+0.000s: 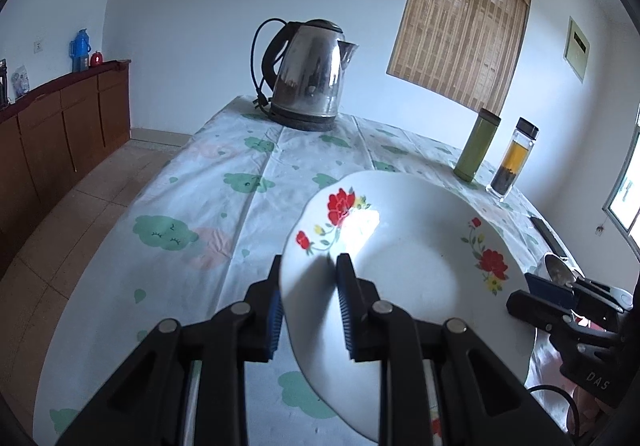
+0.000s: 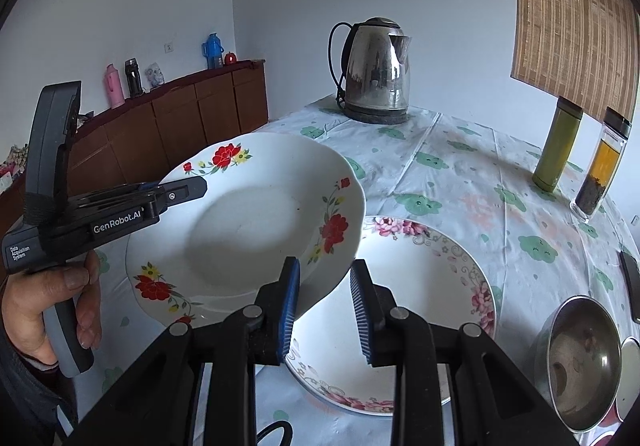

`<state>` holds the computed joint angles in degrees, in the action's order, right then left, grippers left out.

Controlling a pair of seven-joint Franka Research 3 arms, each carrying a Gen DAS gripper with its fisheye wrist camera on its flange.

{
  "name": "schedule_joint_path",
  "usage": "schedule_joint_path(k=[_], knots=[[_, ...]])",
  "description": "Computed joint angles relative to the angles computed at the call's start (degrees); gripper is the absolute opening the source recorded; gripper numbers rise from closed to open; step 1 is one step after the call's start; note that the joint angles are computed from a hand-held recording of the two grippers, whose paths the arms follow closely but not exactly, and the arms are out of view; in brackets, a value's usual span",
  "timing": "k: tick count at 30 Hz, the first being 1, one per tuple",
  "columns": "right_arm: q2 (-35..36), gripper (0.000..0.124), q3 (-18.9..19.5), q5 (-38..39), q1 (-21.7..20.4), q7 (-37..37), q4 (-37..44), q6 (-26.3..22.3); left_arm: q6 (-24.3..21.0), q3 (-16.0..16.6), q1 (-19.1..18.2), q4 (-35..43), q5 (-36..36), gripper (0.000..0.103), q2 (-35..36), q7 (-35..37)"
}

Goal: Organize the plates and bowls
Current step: 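Lower the red-flower plate onto the pink-floral plate stack with the left tool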

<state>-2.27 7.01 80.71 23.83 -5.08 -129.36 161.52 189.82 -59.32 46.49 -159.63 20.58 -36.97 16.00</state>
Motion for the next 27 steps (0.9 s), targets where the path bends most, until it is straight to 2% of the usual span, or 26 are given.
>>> schedule_joint_path(k=[8,19,27], knots=[[0.14,0.028,-1.02,2.22,-1.49,-1.39,0.19,-1.02,-3.77,-1.96,0.37,3.9,2.4,0.021,1.0,-1.57],[0.2,0.028,-1.68,5.39,-3.23,-3.51,0.54,-1.35,-6.31,-3.58,1.71,8.22,7.74,0.021,1.48,-6.22],[0.81,0.028,-2.13,6.17,-4.46,-3.43,1.16,-1.79,-6.78,-6.29,4.75,11.41,10.77,0.021,2.3,-8.83]])
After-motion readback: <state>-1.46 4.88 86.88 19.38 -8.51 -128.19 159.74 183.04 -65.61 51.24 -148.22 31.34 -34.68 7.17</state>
